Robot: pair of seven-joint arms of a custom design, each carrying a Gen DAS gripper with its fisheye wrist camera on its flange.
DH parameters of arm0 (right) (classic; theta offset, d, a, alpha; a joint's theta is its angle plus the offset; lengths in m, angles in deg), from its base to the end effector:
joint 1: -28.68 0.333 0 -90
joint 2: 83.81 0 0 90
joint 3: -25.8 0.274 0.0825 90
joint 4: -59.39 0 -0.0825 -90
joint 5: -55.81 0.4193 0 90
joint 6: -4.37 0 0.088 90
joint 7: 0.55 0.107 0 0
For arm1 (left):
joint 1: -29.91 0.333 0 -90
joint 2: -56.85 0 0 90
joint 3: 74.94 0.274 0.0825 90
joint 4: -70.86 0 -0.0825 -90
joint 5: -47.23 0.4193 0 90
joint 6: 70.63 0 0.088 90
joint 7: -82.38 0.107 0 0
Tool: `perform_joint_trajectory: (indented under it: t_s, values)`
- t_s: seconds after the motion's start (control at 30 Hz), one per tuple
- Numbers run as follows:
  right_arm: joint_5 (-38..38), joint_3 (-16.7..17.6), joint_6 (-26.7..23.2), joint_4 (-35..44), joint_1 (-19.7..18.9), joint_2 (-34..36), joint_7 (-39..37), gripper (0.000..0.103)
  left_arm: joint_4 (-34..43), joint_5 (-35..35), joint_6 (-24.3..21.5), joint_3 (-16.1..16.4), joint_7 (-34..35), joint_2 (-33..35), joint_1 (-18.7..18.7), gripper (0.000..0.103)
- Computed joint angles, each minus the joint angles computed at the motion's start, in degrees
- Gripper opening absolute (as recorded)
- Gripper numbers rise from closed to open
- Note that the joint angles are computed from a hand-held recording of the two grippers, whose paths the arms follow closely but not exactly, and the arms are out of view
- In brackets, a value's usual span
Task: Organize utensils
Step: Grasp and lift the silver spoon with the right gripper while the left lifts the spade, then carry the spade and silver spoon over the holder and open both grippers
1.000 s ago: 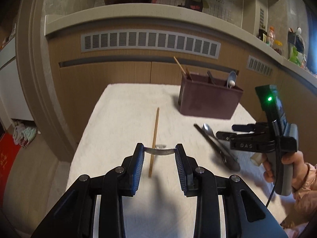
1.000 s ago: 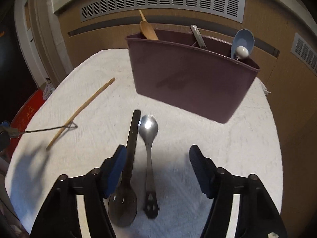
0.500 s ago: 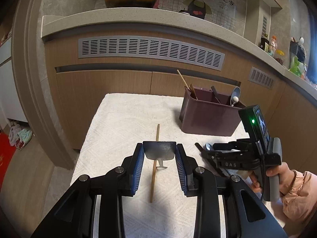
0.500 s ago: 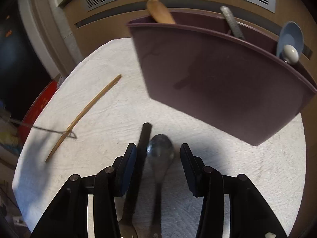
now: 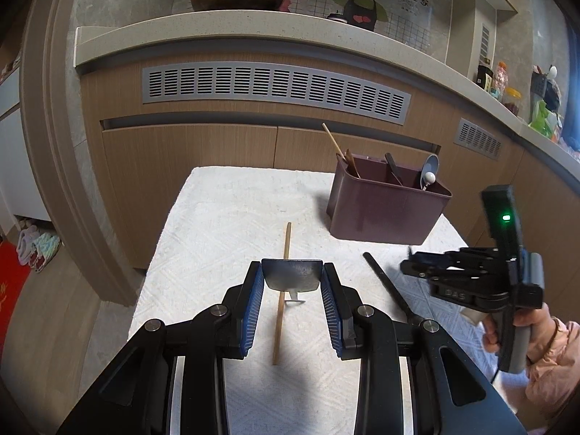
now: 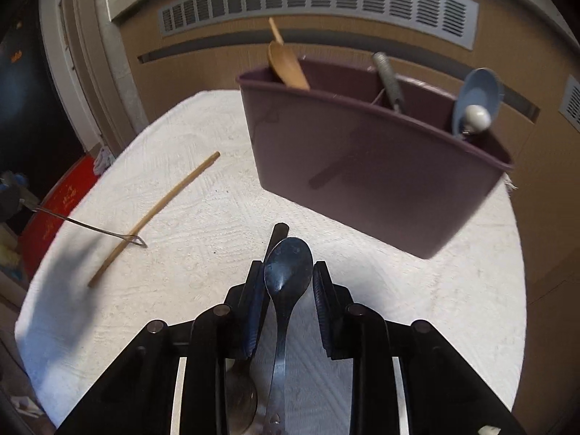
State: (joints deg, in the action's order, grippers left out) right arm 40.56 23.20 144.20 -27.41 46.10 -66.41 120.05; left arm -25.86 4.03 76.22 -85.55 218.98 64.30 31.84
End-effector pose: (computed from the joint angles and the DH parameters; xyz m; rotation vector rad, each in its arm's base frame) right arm 0.6963 0.1878 0.5115 -1.7209 1.9411 -0.6164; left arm 0.6745 -0.0862 0.5495 -1.3248 2.1562 -1.2138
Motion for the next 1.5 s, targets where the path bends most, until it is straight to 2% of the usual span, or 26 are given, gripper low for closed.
perform_joint_trajectory:
  t_s: [0.13,0.17,0.2,0.23,0.47,0.5,0.6,0.67,0.73,0.9,1.0,1.07,1.23,1.37,1.4,1.43,1.5]
  values:
    - [-6.19,-0.61,3.46,-8.20,1.12,-7.59,6.45,0.024,-0.77,-0.71,-0.65,-0.06,0.42,-1.13,-0.11,0.033]
    - [-7.29,-0.30,4.02,-9.56,0.85,-8.98,7.58,0.016,-1.09,-0.90,-0.37,-0.03,0.74,-1.47,-0.29,0.033]
    - [-7.88,0.15,4.58,-10.89,0.45,-10.36,8.30,0.001,-1.51,-1.14,-0.13,0.00,1.11,-1.93,-0.49,0.033]
    - [-8.05,0.65,4.45,-11.91,-0.01,-11.62,8.77,0.005,-1.77,-1.20,0.00,0.09,1.22,-2.26,-0.72,0.033]
    - [-10.98,3.27,5.03,-15.71,-2.73,-15.82,11.38,0.005,-3.09,-1.93,0.34,0.68,2.53,-4.54,-2.66,0.033]
    - [-10.47,3.50,4.74,-15.75,-3.06,-15.67,10.74,0.005,-3.28,-2.01,0.33,0.81,2.71,-4.80,-2.90,0.033]
    - [-5.10,4.08,3.38,-14.82,-3.66,-13.92,2.50,0.008,-3.55,-2.06,0.00,1.19,2.74,-5.11,-3.49,0.033]
    - [-3.70,4.08,1.13,-12.72,-3.57,-11.18,-1.21,0.018,-3.19,-2.21,-0.97,1.44,2.39,-4.88,-3.60,0.033]
    - [-0.65,3.84,0.05,-10.98,-3.67,-8.63,-4.59,0.022,-2.64,-2.20,-2.24,1.62,2.00,-4.51,-3.51,0.033]
    - [1.95,2.13,-3.74,-4.15,-3.03,-1.80,-7.01,0.023,-1.95,-1.69,-3.59,1.63,1.63,-3.91,-3.18,0.033]
    - [3.98,1.45,-4.79,-1.71,-2.79,-0.21,-7.12,0.023,-2.12,-1.25,-3.62,1.51,1.62,-3.95,-3.13,0.033]
    - [3.44,0.76,-3.83,-2.54,-2.17,-1.11,-5.28,0.022,-1.95,-1.14,-3.89,1.51,1.45,-3.86,-3.07,0.033]
    - [-3.02,0.21,1.96,-9.97,-0.94,-8.38,2.27,0.022,-1.69,-1.59,-4.43,1.45,1.96,-3.95,-3.00,0.033]
    - [-8.42,1.30,7.26,-15.49,-2.11,-15.07,10.27,0.022,2.85,-1.19,-10.72,1.47,0.22,-2.21,-2.58,0.033]
    - [-9.89,1.63,8.83,-15.96,-2.73,-16.35,12.21,0.020,5.05,-0.91,-12.19,1.27,-0.01,-1.33,-2.51,0.033]
    - [-12.00,2.07,9.53,-15.77,-3.31,-17.24,14.36,0.000,6.91,-0.68,-12.84,0.98,-0.08,-0.65,-2.47,0.033]
    - [-16.00,2.87,10.47,-13.99,-4.51,-17.93,17.63,0.002,12.40,-0.50,-14.12,0.16,0.03,1.61,-2.40,0.033]
